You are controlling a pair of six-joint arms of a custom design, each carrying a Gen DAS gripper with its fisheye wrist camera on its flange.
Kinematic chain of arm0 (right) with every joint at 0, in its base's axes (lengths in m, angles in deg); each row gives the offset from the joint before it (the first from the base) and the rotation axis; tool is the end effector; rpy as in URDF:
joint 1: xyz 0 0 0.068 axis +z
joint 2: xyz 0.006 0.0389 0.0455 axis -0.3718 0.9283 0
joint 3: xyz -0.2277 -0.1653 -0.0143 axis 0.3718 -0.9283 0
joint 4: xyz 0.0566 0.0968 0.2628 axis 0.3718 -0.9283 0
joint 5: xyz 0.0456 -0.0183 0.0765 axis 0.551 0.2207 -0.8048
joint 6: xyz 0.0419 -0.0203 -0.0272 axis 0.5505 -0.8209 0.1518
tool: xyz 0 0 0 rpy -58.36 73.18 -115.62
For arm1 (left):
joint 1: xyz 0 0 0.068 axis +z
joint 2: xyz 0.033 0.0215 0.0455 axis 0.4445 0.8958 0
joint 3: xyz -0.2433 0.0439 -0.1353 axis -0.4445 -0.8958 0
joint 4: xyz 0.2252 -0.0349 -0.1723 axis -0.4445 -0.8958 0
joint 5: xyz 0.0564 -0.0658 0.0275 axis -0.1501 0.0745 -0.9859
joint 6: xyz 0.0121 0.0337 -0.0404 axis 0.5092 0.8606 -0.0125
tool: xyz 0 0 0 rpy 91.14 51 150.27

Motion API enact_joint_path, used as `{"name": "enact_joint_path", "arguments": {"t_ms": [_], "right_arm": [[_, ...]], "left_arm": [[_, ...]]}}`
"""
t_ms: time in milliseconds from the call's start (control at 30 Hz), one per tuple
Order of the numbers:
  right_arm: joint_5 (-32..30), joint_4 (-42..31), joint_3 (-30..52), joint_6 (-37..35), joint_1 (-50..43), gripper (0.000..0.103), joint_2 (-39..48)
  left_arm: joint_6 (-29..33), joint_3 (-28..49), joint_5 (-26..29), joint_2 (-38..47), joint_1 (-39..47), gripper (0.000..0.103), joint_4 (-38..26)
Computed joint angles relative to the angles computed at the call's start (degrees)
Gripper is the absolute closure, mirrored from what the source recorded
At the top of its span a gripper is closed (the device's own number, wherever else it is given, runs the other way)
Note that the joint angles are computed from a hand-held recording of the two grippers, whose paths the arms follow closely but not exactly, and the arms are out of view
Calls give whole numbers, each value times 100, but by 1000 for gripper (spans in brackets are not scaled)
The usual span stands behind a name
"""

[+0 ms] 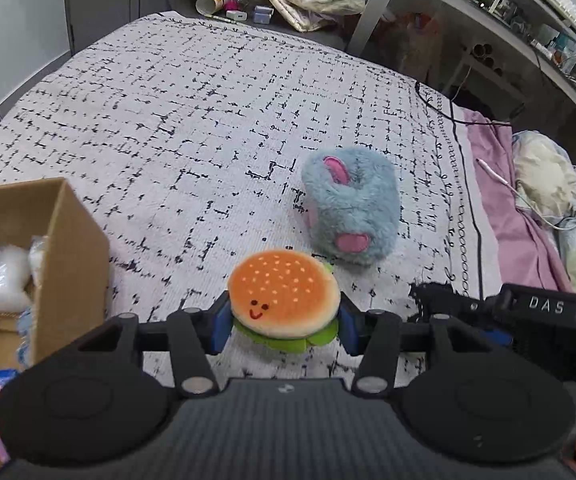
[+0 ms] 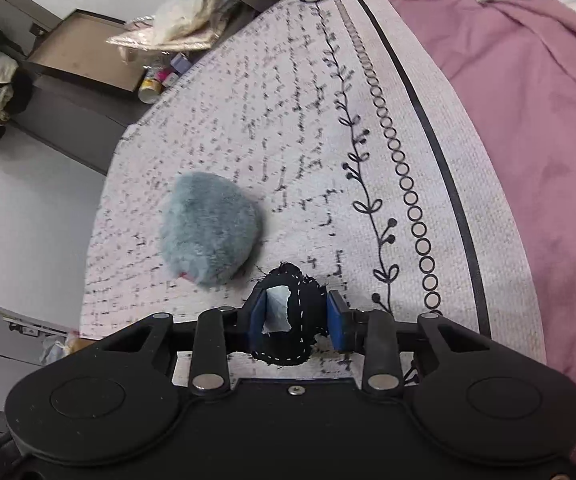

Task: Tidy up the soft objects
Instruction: 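Grasp the burger plush with the left tool while the right tool grasps the black plush, then carry the burger and black plush over the cardboard box with both tools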

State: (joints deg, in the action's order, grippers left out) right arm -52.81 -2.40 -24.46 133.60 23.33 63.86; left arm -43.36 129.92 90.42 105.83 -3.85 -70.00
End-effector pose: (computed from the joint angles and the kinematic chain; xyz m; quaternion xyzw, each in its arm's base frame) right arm 0.1610 0.1426 0.1845 0.3642 0.8619 0.1914 0.2964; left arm 0.2449 -0.1461 0.2198 0.1470 0.9431 -0.1477 0.2593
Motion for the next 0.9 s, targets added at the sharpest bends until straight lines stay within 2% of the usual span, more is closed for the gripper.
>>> {"name": "enact_joint_path", "arguments": {"t_ms": [233, 533, 900], "right_arm": [[702, -559, 333, 138, 619, 71, -138], [1141, -1230, 871, 276, 1036, 71, -105], [1879, -2117, 1573, 1008, 1974, 71, -159]], "left_arm": [[71, -60, 150, -685, 189, 52, -446], [217, 3, 312, -1513, 487, 52, -1023], [315, 165, 744, -2216, 1112, 51, -1694]]}}
